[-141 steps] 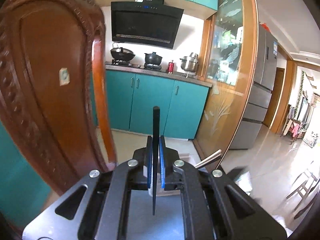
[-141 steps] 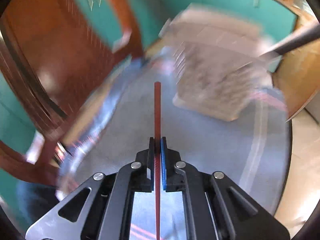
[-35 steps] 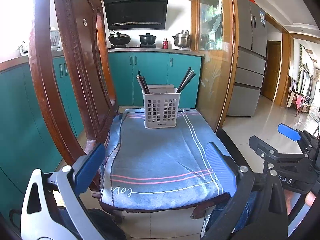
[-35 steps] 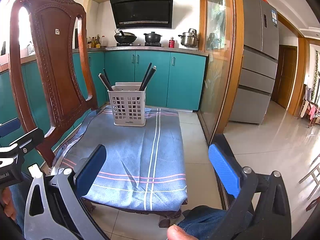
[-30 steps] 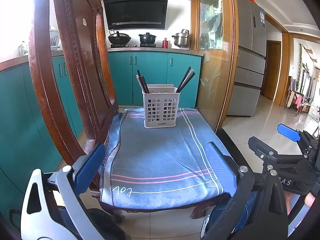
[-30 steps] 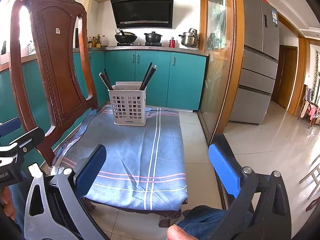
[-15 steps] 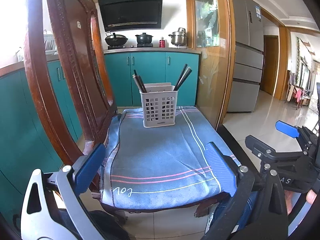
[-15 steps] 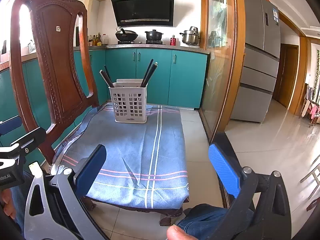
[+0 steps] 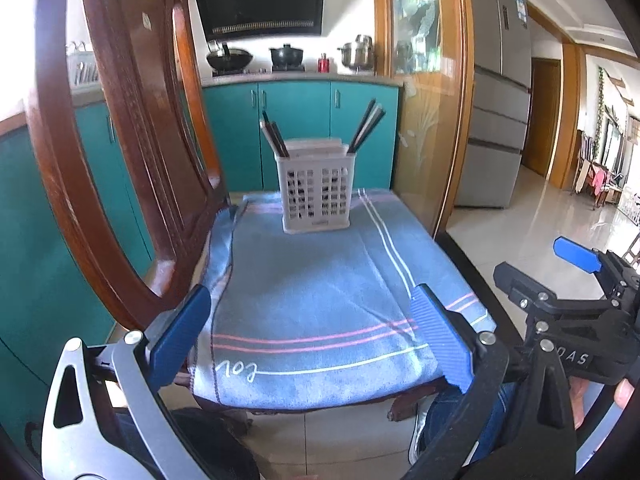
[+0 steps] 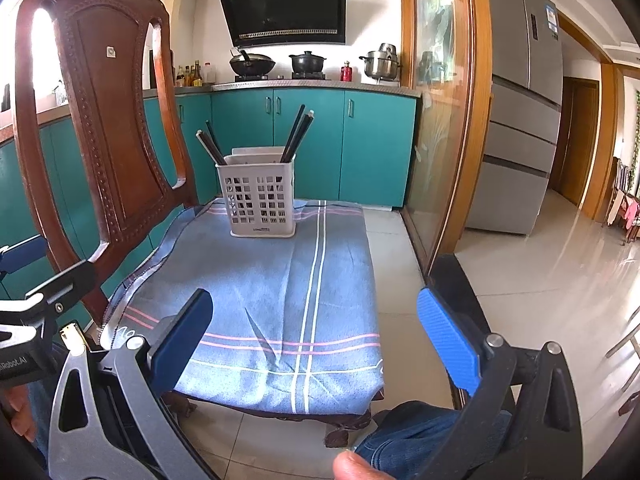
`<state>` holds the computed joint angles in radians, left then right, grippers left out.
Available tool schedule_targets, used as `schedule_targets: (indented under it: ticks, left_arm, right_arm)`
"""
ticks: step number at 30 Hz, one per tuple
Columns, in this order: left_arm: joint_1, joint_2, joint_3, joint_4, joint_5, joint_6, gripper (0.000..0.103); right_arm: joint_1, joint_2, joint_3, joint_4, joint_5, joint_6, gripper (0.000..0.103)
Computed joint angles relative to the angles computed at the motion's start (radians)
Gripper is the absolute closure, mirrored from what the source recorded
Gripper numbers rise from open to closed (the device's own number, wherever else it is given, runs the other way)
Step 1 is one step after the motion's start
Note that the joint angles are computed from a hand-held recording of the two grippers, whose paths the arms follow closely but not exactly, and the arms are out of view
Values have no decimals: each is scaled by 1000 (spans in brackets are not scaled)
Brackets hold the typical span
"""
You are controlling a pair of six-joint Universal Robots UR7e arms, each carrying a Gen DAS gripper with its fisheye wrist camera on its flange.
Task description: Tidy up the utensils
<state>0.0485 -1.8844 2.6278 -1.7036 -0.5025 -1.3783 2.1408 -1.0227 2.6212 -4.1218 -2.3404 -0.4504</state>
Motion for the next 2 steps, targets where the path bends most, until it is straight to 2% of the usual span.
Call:
schedule_targets:
  ticks: [2]
  left_arm:
    - [47,30,15,-106,-17,67,4]
  right_arm:
    - [-21,2,1,5,12,3,3]
